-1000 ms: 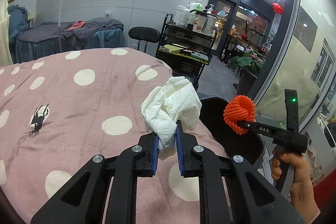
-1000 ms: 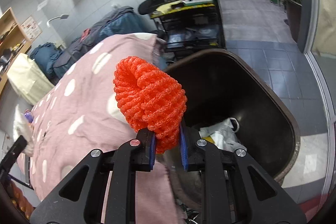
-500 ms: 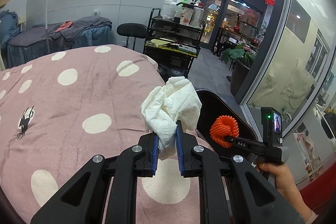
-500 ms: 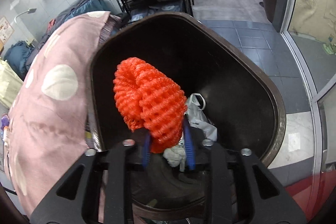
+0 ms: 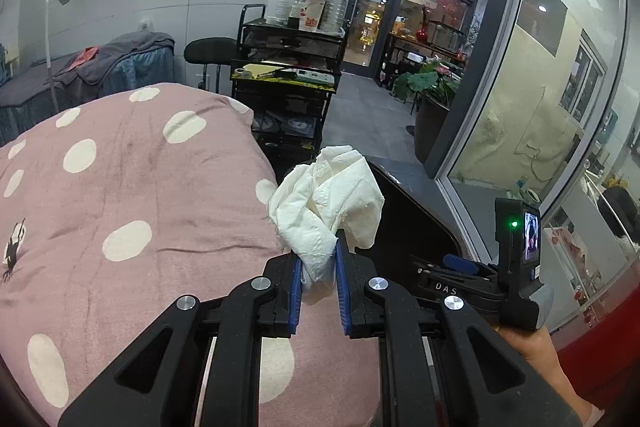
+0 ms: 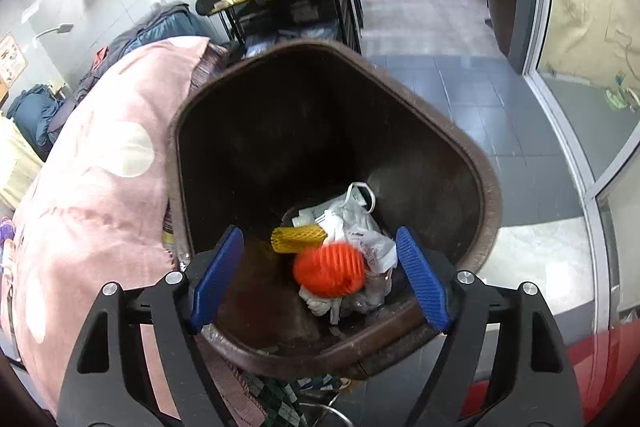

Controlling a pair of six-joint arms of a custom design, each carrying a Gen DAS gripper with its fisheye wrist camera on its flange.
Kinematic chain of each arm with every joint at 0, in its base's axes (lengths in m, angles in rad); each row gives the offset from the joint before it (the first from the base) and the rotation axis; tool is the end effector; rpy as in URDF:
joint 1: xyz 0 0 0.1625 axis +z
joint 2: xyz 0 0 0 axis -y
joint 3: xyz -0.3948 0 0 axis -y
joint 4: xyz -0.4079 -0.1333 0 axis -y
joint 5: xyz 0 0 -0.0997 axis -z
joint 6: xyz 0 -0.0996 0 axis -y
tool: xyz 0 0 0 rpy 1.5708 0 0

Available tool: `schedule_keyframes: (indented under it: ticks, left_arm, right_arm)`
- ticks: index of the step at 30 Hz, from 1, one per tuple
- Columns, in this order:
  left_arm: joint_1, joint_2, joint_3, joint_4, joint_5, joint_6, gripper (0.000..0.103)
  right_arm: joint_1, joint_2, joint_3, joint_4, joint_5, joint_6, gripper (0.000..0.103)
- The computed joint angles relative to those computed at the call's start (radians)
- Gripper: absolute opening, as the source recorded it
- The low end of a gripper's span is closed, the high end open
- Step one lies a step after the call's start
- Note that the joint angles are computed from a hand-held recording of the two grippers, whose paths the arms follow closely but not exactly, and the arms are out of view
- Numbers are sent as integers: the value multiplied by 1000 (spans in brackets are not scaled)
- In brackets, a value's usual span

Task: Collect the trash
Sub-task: 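Open the left gripper over the bin to drop the white tissue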

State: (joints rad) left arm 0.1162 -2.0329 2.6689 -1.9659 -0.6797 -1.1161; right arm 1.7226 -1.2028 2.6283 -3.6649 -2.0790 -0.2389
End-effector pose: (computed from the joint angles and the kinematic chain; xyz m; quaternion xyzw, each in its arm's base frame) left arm -0.2080 -0.2365 0.1890 0.2019 0.8743 -0.3800 0.2245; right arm 0.1343 -0.3166 0.1208 0.0966 -0.9129 0.3069 0.2511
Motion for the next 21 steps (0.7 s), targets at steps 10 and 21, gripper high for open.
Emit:
schedule_keyframes:
  ticks: [10,21]
  left_arm:
    - [125,251,-38,-394,-78,260,15]
    - [252,561,-138,-643,-175,485,15]
  right_arm:
    - [28,-38,62,-113,-2,-33,79]
    - [12,-77,132,-189,-26,-30,79]
